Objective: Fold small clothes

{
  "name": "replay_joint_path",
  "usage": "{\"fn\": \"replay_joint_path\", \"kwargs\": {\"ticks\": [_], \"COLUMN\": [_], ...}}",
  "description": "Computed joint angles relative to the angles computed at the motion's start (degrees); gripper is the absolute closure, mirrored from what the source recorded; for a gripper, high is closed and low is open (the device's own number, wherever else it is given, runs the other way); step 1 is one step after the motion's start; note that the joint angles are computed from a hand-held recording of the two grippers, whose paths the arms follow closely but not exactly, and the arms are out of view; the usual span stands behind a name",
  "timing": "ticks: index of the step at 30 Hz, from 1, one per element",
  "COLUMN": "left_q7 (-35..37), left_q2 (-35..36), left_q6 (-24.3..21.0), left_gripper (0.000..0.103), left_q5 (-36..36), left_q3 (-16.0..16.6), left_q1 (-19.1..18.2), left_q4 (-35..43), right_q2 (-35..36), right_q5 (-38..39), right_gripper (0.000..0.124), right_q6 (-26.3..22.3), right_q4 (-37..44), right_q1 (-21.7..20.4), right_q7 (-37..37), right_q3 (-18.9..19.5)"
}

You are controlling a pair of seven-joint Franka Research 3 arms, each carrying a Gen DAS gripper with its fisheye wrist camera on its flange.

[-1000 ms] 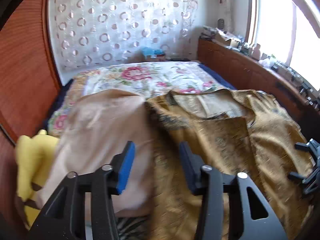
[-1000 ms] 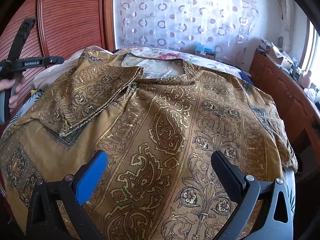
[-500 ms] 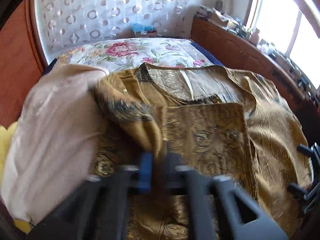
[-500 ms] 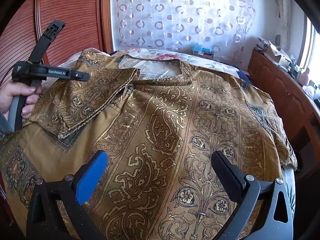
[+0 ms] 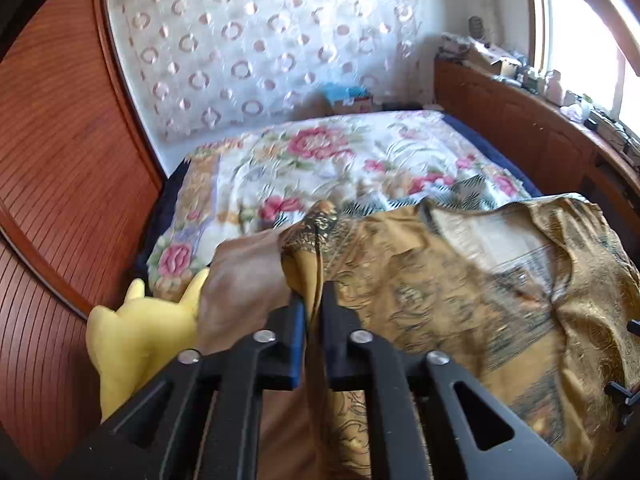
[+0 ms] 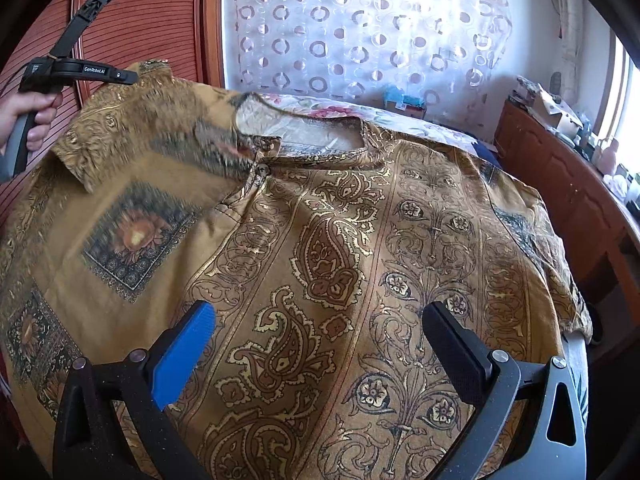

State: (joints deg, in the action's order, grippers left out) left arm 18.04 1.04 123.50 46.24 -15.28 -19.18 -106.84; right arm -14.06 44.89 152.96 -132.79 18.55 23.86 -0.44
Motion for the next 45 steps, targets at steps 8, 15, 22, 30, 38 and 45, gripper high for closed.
{"fn": "replay_joint_path", "kwargs": {"ticks": [8, 15, 22, 30, 38, 45], "left_q7": [-4.0, -9.9, -15.3, -14.5, -10.9, -9.6], "left_q2": [-4.2, -4.5, -1.7, 4.5, 8.5, 9.7], "left_q6": [4.6, 6.2, 8.0, 9.1, 7.5, 7.4], "left_gripper": [0.053, 0.022, 0.021, 0.021, 0.021, 0.019], "left_q5": [1.6, 6.5, 9.4, 6.6, 3.2, 1.4], "left_q3": [-0.7, -3.3, -4.8, -3.5, -2.0, -1.2], "left_q1": [1.1, -0.9, -4.4, -8.1, -10.4, -11.3], "left_q4": [-6.7, -8.4, -7.7, -3.9, -1.0, 0.0], "right_q2": [-0.2, -0.3, 0.2, 0.4, 0.6, 0.7], "right_q5": [-0.6, -1.2, -1.7, -2.1, -2.6, -2.9], "right_gripper": [0.021, 0.021, 0.021, 0.021, 0.021, 0.021], "right_q6": [-0.3, -0.6, -1.1, -1.1, -1.2, -1.2], "right_q4": [-0.2, 0.1, 0.6, 0.7, 0.8, 1.0], "right_q1": [-0.2, -0.2, -0.3, -0.4, -0.5, -0.4], "right_q7": [0.4, 1.2, 2.0, 2.5, 3.1, 3.3], "right_q3": [0.1, 0.2, 0.3, 0.4, 0.6, 0.6]}}
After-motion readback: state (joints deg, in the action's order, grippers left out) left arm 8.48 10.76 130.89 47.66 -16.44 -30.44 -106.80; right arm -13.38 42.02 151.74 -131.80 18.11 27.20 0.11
